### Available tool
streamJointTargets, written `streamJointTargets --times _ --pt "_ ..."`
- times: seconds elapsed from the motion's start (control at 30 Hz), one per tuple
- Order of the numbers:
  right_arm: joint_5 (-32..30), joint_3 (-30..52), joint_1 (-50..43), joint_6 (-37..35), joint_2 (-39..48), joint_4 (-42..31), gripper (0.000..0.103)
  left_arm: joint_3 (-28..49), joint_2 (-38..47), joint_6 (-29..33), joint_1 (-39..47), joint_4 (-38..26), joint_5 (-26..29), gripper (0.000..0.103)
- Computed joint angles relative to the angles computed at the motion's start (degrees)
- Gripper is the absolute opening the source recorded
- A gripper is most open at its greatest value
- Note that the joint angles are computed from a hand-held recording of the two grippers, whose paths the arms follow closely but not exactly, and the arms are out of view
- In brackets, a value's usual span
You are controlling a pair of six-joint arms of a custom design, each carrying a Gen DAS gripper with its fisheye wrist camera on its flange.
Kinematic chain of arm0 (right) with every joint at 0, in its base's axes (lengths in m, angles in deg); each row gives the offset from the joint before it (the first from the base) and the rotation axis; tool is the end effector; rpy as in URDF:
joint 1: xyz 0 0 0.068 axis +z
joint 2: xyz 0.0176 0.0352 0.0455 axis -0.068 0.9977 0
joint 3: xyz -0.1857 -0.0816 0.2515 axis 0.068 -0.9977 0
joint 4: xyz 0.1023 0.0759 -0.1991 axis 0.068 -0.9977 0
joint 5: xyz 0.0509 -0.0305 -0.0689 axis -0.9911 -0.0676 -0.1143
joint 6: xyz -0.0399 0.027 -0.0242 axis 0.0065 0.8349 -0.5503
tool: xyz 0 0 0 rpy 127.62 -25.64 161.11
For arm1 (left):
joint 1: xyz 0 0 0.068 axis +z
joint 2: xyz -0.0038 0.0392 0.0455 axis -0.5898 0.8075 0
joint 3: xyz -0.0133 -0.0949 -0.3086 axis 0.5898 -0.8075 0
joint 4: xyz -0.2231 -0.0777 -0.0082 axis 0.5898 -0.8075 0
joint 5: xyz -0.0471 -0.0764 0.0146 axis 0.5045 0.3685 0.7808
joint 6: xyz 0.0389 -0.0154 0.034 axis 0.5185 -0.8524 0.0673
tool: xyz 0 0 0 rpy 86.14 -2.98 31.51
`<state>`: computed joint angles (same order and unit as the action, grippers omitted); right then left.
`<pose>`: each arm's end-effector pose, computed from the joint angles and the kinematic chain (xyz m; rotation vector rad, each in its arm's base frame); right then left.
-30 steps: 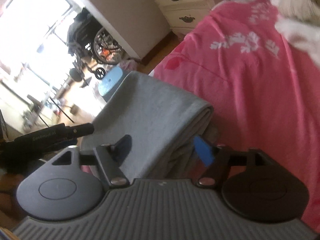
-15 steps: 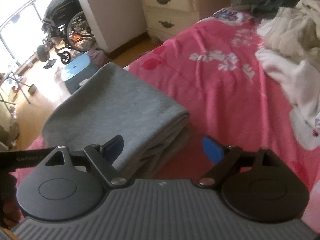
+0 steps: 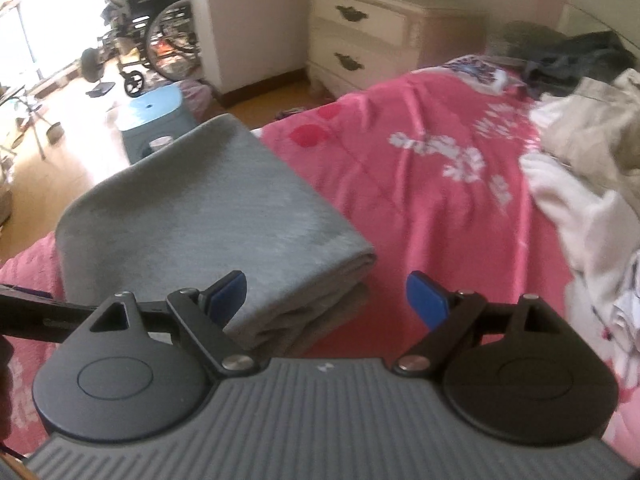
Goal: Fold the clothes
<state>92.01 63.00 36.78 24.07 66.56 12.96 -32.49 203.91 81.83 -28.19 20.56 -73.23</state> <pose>0.2393 0.1784 0.0843 0.5923 2.4085 -0.2179 0.3645 0.0443 0.0799 0.6543 2.7456 -0.1095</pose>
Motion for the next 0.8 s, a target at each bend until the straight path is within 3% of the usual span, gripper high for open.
streamJointTargets --times 0.27,0.8 --pt "0.94 5.70 -0.85 -5.95 5.80 -0.73 0.087 0.05 0.40 -0.99 -0.20 -0.32 -0.62 0.102" --pt "-0.04 2.25 -0.63 -5.43 8.83 5.58 0.091 -0.53 0.16 -1.46 -1.21 -0.03 -1.74 0.103"
